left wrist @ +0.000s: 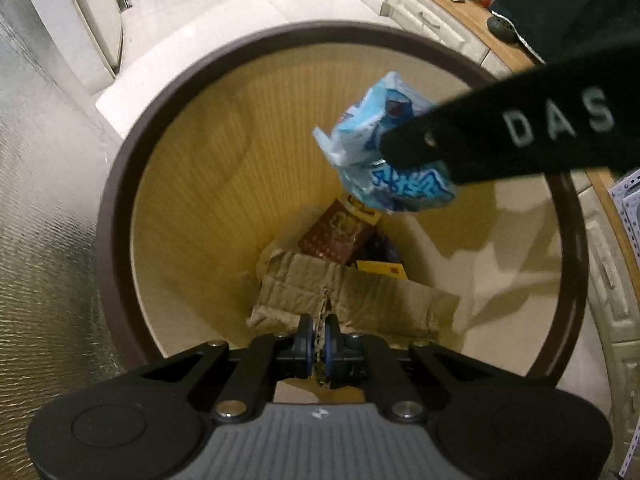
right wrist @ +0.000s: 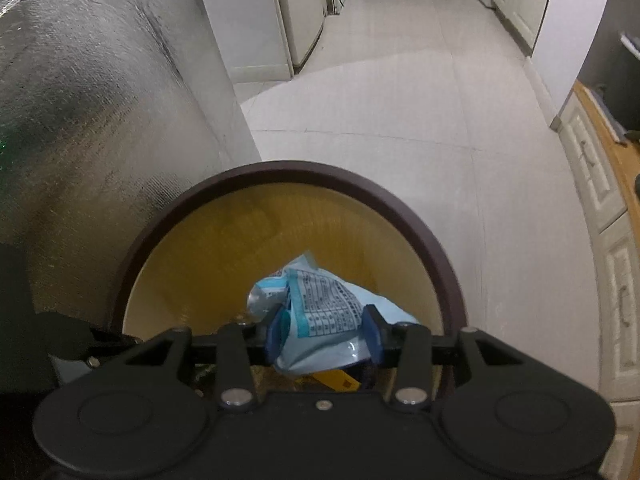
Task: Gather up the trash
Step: 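Open the right tool to drop the blue bag while left tool drops the cardboard, then lift both open tools up away from the bin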
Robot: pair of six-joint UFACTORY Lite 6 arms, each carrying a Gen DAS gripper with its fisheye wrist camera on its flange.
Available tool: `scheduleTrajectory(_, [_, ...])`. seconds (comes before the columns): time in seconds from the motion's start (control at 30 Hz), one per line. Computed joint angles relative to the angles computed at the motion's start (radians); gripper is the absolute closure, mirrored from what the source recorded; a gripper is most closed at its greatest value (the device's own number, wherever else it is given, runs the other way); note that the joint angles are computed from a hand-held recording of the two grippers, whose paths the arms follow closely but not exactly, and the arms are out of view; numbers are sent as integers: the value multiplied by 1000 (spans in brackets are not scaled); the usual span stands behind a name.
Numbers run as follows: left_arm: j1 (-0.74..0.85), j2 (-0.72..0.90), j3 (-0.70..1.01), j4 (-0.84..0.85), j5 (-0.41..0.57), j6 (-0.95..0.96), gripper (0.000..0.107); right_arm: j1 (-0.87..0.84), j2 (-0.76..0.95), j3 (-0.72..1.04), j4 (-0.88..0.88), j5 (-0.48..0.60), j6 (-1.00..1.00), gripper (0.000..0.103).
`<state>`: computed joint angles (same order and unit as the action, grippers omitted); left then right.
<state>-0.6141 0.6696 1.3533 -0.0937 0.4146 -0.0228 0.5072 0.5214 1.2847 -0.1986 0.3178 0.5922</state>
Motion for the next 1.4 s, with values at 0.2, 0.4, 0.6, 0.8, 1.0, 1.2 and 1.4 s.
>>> scheduleTrajectory(0.2, [-5, 60, 76, -42, 33, 42, 95, -1, 47, 35, 4, -20, 27, 49])
scheduleTrajectory(0.4, [-10, 45, 52, -82, 18, 78, 75, -3, 60, 55, 10, -6, 42, 31])
scheduleTrajectory(0.6, [-36, 14, 31, -51, 12, 40, 53, -4, 23, 23, 14, -4, 50, 31])
scheduleTrajectory(0.8, [-60, -55, -8, 42, 13, -66, 23, 4, -31, -10, -6, 14, 72, 31])
scheduleTrajectory(1.0, [-53, -143, -77, 68, 16, -113, 21, 30, -105, -41, -69, 50, 144, 30])
scheduleTrajectory(1.2, [-24, -261, -159, 8, 13, -94, 17, 68, -189, -67, -169, 104, 250, 22])
scheduleTrajectory(1.4, [-14, -401, -222, 41, 37, -140, 11, 106, -279, -90, -231, 171, 329, 20])
